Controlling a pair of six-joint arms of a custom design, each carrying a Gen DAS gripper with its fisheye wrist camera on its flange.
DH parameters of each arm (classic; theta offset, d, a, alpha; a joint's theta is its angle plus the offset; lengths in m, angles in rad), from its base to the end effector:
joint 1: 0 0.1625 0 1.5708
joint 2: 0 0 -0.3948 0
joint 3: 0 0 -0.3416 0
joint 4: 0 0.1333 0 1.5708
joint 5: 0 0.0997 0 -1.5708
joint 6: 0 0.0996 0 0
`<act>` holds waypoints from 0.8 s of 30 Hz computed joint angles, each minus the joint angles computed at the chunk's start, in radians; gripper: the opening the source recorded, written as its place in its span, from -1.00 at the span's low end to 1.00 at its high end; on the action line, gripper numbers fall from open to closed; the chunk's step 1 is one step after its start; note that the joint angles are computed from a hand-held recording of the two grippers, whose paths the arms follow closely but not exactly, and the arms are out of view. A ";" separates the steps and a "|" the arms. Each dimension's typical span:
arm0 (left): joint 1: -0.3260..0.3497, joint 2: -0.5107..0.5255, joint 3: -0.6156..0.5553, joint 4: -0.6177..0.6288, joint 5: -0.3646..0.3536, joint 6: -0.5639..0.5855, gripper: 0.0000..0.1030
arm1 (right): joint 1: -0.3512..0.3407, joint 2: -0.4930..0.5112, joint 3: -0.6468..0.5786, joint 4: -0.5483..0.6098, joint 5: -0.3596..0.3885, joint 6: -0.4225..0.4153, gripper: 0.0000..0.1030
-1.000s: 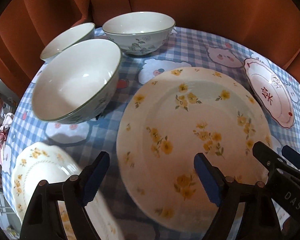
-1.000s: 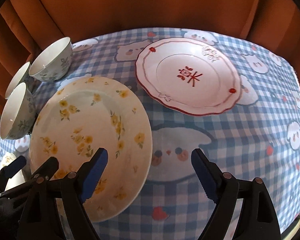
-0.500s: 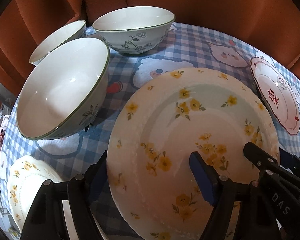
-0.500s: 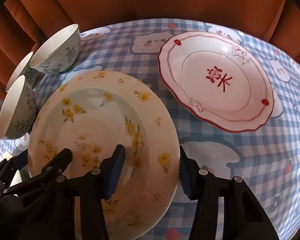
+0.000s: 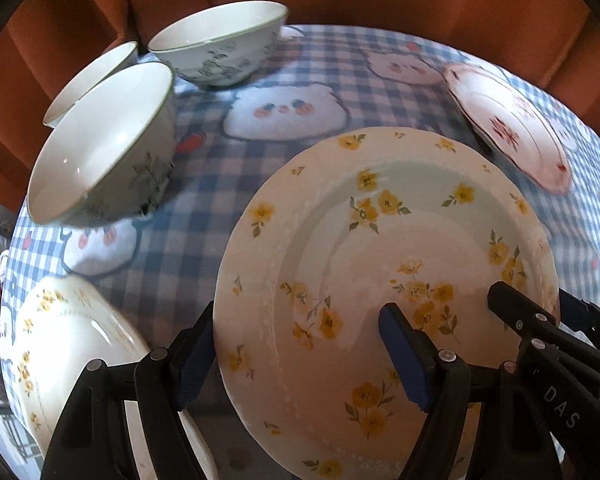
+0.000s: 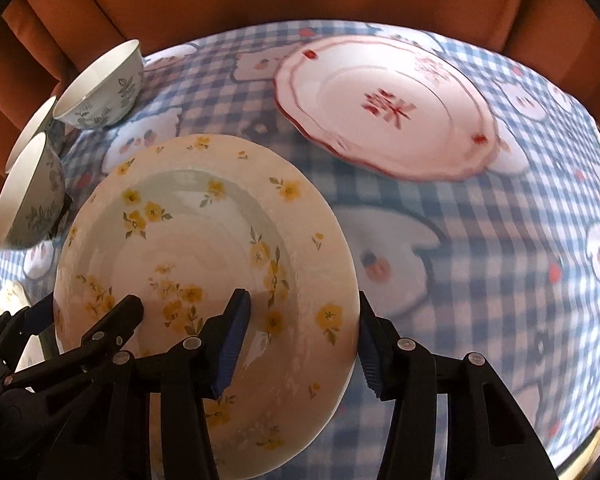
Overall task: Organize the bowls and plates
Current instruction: 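Lift the round plate and carry it over the scalloped plate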
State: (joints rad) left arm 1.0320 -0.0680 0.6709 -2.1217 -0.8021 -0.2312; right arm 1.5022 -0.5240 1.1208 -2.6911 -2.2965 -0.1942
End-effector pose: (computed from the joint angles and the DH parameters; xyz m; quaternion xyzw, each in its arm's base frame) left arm -0.2218 -0.7658 -0.0811 0.1516 0.9143 -0.1184 0.3564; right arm 0.0158 -0.7508 0.1534 -0.0350 -0.9070 0.1949 0.3716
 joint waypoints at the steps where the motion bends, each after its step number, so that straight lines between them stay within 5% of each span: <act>1: -0.004 -0.012 0.028 -0.009 -0.004 0.002 0.52 | 0.000 -0.017 0.035 -0.015 -0.005 0.011 0.05; 10: -0.025 -0.055 0.136 -0.035 -0.020 0.016 0.52 | -0.007 -0.098 0.193 -0.073 -0.019 0.076 0.05; 18: -0.031 -0.013 0.065 -0.007 0.027 -0.020 0.51 | -0.003 -0.041 0.107 -0.116 -0.041 -0.042 0.09; 24: -0.029 0.016 -0.015 0.083 0.030 -0.067 0.49 | -0.002 -0.026 0.045 -0.030 -0.039 -0.069 0.09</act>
